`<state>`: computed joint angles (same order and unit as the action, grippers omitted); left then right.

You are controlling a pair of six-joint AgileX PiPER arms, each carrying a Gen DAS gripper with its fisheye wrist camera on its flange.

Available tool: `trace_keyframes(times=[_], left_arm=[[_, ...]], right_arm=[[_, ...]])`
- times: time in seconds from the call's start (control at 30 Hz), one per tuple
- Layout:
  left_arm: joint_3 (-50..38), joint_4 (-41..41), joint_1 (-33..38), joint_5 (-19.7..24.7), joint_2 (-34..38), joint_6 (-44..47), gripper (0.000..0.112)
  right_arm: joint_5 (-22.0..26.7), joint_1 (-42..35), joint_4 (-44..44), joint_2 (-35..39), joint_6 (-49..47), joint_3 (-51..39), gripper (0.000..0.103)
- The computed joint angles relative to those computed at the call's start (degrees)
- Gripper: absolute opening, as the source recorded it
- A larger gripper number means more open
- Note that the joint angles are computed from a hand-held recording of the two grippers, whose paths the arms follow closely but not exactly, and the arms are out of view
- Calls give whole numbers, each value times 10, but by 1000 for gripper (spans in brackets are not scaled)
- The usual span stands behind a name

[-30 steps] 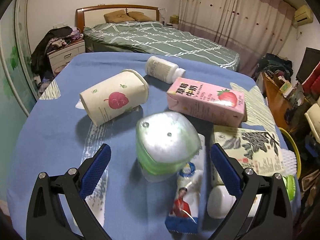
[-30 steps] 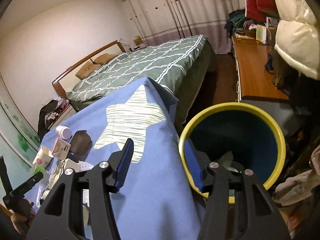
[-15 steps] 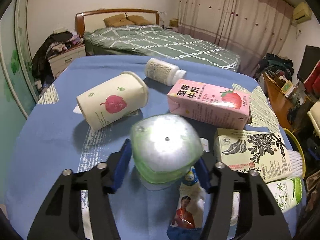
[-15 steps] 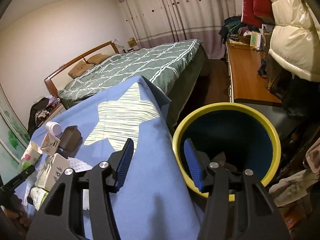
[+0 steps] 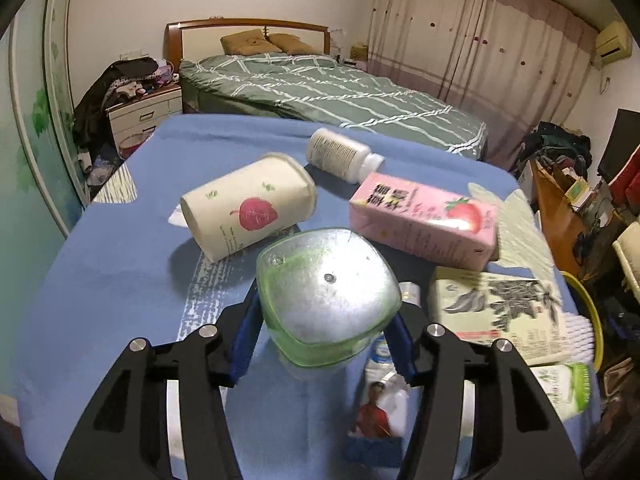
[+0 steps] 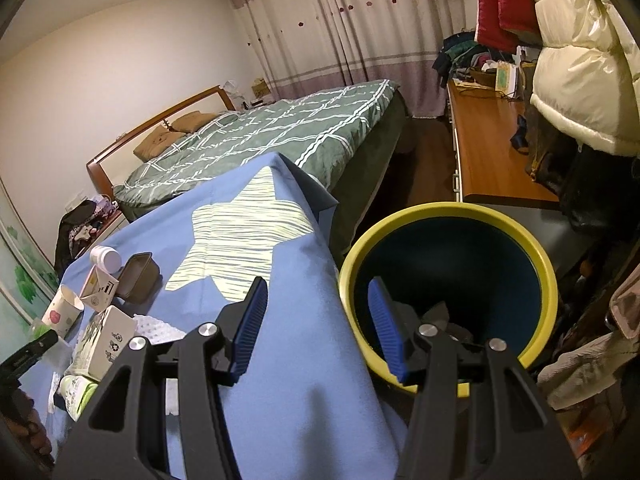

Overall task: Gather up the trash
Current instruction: 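Carry the green-lidded cup to the bin and release it with the left tool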

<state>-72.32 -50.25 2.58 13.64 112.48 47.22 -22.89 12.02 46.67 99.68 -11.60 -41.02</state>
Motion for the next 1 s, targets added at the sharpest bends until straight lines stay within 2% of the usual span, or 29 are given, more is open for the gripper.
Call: trace_keyframes(times=[0.13,0.2,0.3,0.53,0.7,0.8,0.87,1.0], left_arm=[[28,-39,-7,13,-53,57,55],[38,-40,-16,21,-76,64,55],[43,-53,-33,48,-103,82,55],[5,21,-138,72,-111,6,55],[-73,132,-247,88,-65,-121,55],[-143,176,-301,118,-14,-181,55],[-201,215,-331,149,27,-230,55],[-330,277,-381,210,119,-305,55]], right_arm=[[-12,3,7,-11,-7,11,51],[-17,-1,-16,-24,17,25,51],[-28,-15,-25,-55,29,54,51],[-61,-49,-5,-136,9,135,55],[-61,-103,-39,-186,26,193,56],[-48,-146,-73,-208,40,215,56],[-46,-179,-115,-213,70,231,56],[-47,-256,-261,-210,188,257,56]])
